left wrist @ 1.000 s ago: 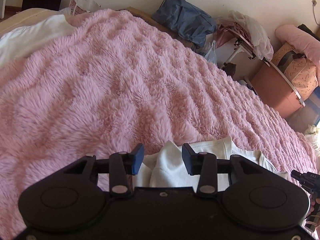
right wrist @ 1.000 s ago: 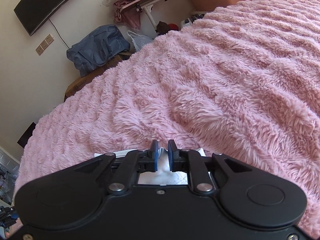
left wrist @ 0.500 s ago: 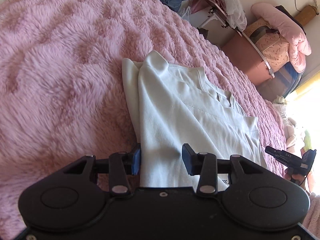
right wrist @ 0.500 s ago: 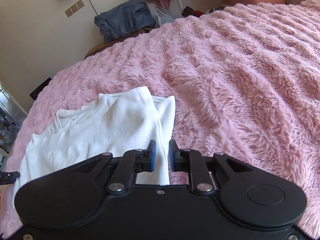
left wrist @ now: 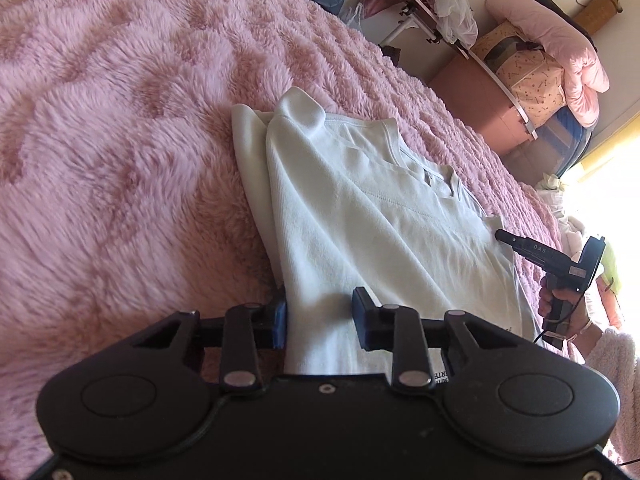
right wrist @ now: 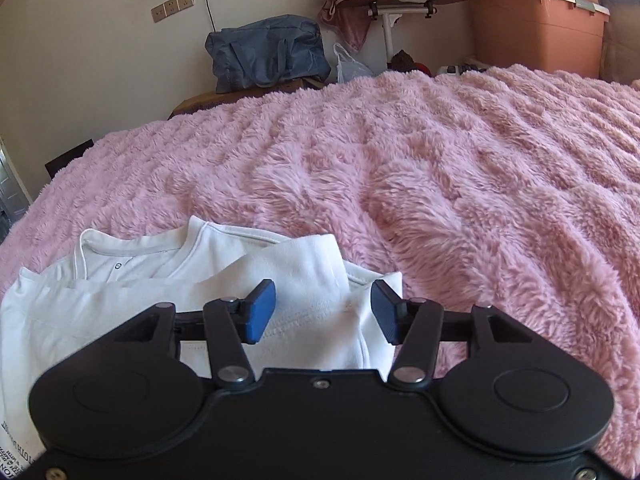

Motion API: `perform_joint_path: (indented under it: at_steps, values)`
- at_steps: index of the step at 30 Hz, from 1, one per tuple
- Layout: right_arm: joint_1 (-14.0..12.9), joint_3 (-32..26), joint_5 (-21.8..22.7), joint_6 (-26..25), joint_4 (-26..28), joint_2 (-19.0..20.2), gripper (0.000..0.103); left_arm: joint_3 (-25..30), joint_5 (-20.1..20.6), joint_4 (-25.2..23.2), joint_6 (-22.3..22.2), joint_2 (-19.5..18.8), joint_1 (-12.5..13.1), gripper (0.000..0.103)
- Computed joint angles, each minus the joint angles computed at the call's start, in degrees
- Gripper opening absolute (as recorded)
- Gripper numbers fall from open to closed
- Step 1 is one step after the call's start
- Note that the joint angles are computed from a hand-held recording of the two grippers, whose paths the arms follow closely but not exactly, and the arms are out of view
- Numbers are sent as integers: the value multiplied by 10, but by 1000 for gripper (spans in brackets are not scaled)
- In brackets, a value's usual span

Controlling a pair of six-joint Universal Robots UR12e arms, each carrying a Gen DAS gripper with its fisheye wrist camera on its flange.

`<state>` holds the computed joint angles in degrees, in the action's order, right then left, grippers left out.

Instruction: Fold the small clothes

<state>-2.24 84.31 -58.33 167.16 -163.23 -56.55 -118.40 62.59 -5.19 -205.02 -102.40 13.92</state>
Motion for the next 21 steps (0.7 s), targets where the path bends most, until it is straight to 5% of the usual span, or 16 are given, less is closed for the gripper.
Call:
perform_joint_path:
  at_steps: [2,3,7,10,14,17,18,21]
  values:
    - [3,-5,-3,-11,18,3,13,-4,15,-3,4,5,-1,14]
    - [3,-5,3,-15,19,4,12,-5,17,-3,1,6,-1,12]
    - [6,-1,-15,7,-34,6,9,-3,65,-43,1,15,-15,10]
    - [12,-12,-45,2,-6,11,9,-4,93,-39,-17,16,-24,10]
    - [19,-8,-77,8,-8,11,20,-10,78,-21,-30,15,-19,13]
    - [3,8,-28,57,-24,-2,44,-25,42,3,-55,29,-9,23]
    - [-5,19,2,67,-34,-9,48,-34,32,16,-48,38,-7,35]
    - [-41,59,112,57,-20,-41,48,-54,32,20,-17,64,-10,38]
